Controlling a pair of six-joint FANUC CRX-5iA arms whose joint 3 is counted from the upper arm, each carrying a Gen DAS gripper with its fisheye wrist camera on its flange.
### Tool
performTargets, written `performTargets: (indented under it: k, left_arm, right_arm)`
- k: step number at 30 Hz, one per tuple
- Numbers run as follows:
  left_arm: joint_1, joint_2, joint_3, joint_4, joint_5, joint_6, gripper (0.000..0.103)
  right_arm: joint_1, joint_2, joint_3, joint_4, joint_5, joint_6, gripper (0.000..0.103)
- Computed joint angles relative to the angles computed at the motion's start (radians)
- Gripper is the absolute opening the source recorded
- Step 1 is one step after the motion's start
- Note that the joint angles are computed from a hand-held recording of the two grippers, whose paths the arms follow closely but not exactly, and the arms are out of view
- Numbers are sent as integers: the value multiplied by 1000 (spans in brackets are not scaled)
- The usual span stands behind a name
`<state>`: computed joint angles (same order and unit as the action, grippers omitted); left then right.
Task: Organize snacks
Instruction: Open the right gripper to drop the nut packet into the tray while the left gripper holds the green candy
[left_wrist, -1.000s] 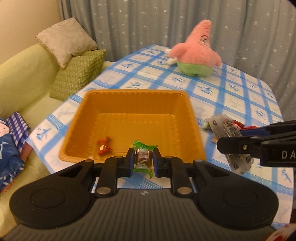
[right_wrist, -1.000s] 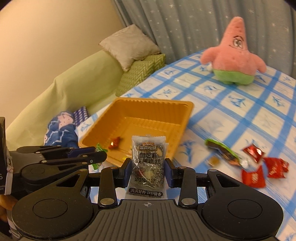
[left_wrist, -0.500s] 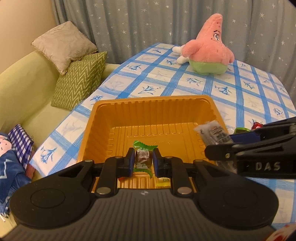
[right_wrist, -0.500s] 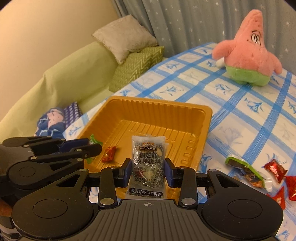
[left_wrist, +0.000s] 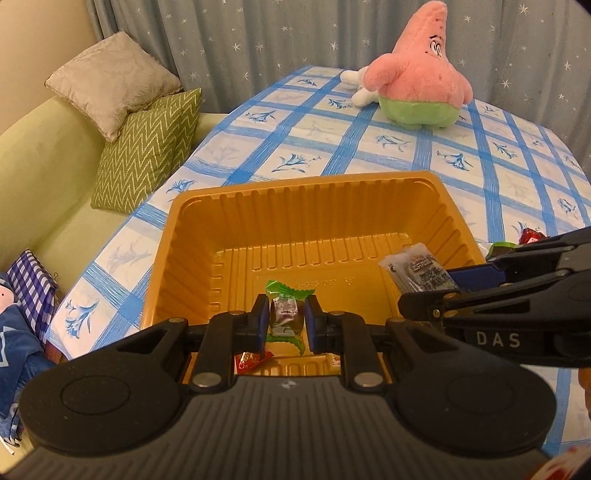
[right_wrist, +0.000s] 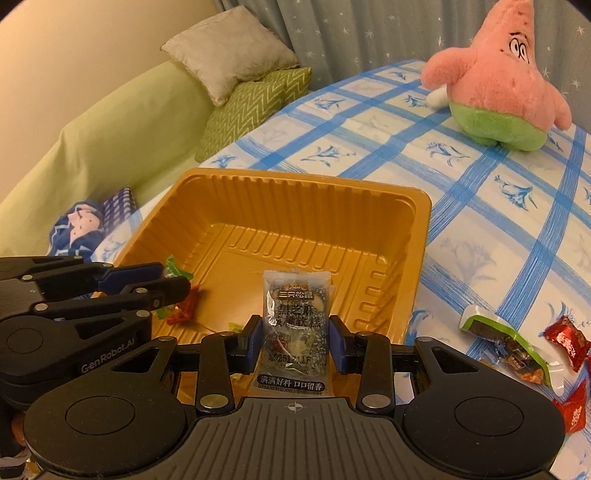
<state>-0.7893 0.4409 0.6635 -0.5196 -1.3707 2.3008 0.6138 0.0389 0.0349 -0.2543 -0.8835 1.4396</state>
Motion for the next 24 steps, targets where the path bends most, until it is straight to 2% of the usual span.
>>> performTargets:
  k: [6, 19, 24]
  left_arm:
    - [10, 4, -1, 10, 1, -6, 18]
    - [13, 17, 18, 9, -3, -11, 18]
    - [11, 28, 32, -1, -12, 3, 19]
  right_arm:
    - [-5, 4, 1, -12, 35, 7, 38]
    - [-45, -7, 24, -88, -1, 61, 41]
    - [-57, -14, 21, -112, 1, 79, 48]
